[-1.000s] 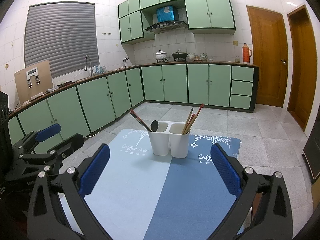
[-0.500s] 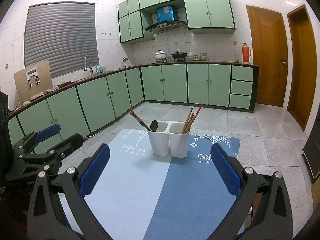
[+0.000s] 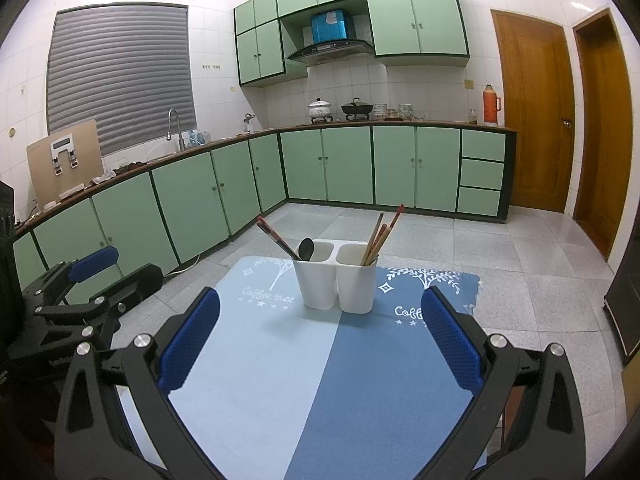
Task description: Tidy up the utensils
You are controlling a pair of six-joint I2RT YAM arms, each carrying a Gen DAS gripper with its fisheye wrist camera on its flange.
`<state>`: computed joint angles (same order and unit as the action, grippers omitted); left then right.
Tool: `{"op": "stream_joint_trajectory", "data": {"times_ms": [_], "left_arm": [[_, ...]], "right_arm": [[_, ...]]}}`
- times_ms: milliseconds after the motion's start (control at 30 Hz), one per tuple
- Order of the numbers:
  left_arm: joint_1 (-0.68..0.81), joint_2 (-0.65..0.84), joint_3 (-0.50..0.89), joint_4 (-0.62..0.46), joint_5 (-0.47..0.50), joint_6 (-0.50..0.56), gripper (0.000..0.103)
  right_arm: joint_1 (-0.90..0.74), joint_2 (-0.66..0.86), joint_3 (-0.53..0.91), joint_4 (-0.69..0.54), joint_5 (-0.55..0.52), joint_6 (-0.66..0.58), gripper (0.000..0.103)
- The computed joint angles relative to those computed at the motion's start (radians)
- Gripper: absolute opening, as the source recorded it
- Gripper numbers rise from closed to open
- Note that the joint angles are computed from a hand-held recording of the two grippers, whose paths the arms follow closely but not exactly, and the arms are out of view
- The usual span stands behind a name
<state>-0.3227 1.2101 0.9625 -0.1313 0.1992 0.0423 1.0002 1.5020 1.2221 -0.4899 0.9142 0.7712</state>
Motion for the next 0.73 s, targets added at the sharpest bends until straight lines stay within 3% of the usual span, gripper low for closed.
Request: {"op": "stream_joint_trajectory", "data": {"times_ms": [733], "left_arm": [[0.007,0.003,-0.009,0.010,0.002,0.000,0.097]], "right_arm": [[0.004,0.005,-0.014,0.007,0.001,0.016,0.098]]}}
